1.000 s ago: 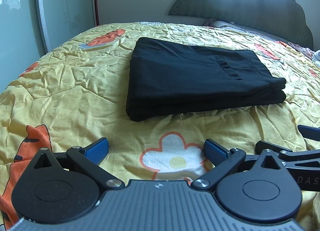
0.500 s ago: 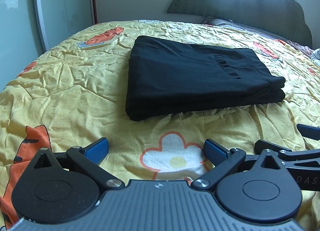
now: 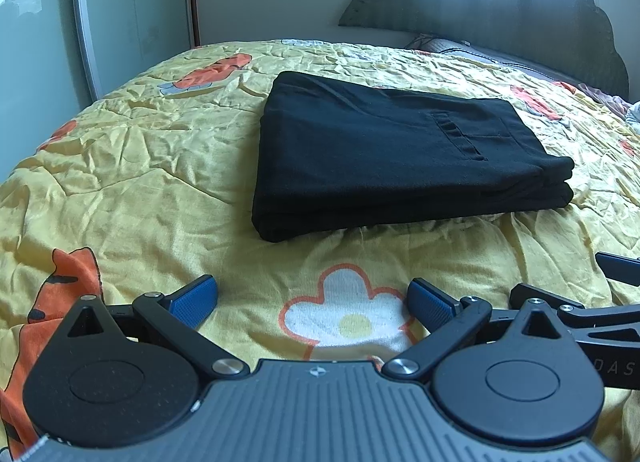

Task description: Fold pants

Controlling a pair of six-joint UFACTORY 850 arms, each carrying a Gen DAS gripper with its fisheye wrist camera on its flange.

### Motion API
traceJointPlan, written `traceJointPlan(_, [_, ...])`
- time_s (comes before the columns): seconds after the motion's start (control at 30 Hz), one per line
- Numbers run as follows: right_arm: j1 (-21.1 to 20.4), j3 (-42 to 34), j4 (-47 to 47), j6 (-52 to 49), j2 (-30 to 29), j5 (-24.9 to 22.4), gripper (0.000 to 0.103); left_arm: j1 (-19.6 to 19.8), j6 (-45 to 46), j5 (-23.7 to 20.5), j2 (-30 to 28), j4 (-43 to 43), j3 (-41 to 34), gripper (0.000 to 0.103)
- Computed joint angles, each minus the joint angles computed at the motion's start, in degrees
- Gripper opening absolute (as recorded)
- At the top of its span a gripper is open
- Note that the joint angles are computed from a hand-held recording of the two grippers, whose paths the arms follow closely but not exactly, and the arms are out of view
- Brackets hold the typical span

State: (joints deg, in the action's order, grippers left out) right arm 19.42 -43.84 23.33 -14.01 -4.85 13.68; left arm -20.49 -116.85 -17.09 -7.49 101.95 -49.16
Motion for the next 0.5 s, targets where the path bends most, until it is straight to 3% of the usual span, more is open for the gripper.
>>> traceJointPlan(0.5, [0.0, 0.0, 0.0, 0.0, 0.0, 0.0, 0.103, 0.1, -0.4, 0.2, 0.0, 0.5, 0.0, 0.103])
